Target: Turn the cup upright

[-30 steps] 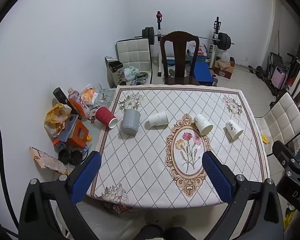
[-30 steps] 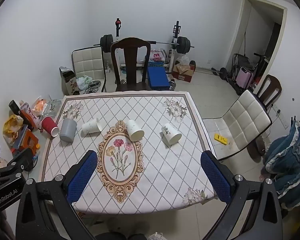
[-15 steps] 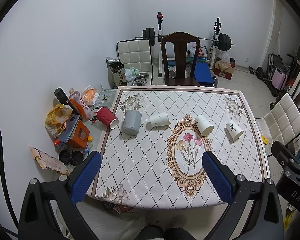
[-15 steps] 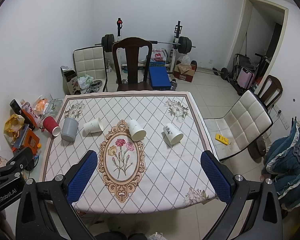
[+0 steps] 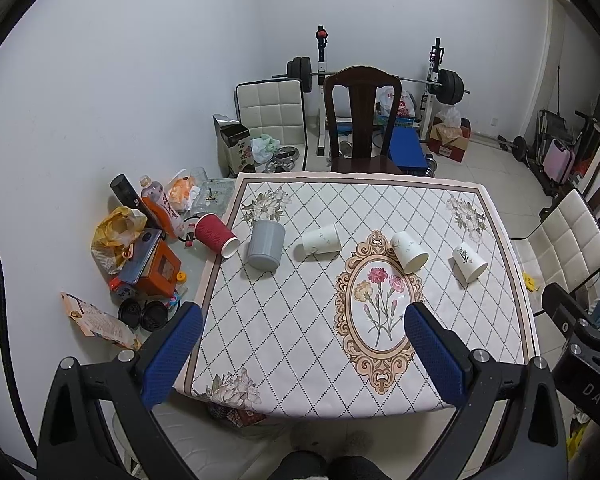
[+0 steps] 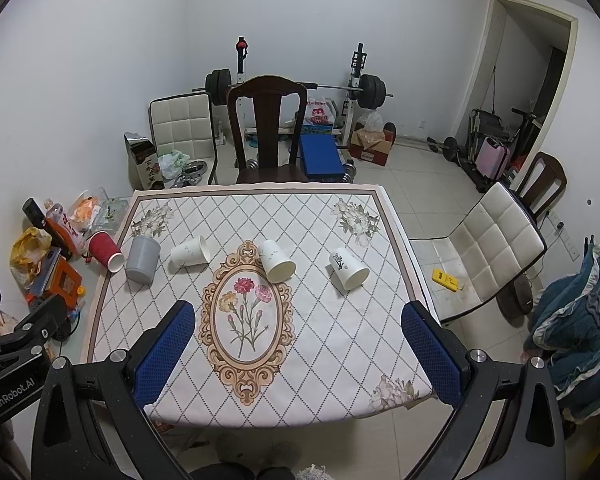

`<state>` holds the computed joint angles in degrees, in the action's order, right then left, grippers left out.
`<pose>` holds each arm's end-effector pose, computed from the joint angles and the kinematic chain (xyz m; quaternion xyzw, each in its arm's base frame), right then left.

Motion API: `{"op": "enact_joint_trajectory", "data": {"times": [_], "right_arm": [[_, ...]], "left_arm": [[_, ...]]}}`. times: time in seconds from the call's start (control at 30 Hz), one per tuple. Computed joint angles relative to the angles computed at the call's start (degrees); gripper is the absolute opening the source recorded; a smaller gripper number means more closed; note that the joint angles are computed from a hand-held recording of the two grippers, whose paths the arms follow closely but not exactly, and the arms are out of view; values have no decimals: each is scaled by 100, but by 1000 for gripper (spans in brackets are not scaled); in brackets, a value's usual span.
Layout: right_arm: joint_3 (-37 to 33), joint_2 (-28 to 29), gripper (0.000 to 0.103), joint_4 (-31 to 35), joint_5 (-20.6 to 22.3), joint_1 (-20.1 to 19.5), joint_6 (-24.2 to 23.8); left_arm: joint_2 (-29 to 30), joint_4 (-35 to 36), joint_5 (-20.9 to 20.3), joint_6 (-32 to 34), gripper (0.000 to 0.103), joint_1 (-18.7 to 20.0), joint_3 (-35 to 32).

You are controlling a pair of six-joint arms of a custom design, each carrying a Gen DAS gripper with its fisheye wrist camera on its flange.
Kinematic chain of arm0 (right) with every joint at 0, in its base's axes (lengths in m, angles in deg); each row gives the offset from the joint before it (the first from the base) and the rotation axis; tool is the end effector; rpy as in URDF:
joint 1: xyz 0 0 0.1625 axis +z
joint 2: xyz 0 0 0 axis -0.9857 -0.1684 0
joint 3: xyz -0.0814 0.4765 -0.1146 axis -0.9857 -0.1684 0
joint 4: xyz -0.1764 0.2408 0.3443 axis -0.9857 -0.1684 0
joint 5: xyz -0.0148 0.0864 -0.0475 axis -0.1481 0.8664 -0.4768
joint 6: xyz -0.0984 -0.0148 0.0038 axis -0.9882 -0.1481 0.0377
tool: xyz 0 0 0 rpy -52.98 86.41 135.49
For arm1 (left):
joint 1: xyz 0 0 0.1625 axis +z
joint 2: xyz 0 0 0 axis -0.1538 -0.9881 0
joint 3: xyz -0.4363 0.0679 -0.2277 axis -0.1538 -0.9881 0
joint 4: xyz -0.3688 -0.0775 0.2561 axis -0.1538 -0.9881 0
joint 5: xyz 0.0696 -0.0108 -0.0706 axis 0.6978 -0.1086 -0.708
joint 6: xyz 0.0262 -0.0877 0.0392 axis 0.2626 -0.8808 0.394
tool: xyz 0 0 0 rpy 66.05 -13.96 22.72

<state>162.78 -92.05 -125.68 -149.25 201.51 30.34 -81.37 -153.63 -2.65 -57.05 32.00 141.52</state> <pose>0.3660 -0.5077 0.5068 0.1331 -0.8529 0.3150 0.3945 -0.5823 -0.4809 0.2761 0.0516 0.8489 -0.3183 0.4189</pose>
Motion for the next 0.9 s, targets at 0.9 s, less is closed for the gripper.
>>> {"op": "enact_joint_trajectory", "data": {"times": [0.9], "right_arm": [[-100, 84, 103, 101, -35, 110, 80]], "left_arm": [[-137, 145, 30, -12, 103, 1, -38]]}}
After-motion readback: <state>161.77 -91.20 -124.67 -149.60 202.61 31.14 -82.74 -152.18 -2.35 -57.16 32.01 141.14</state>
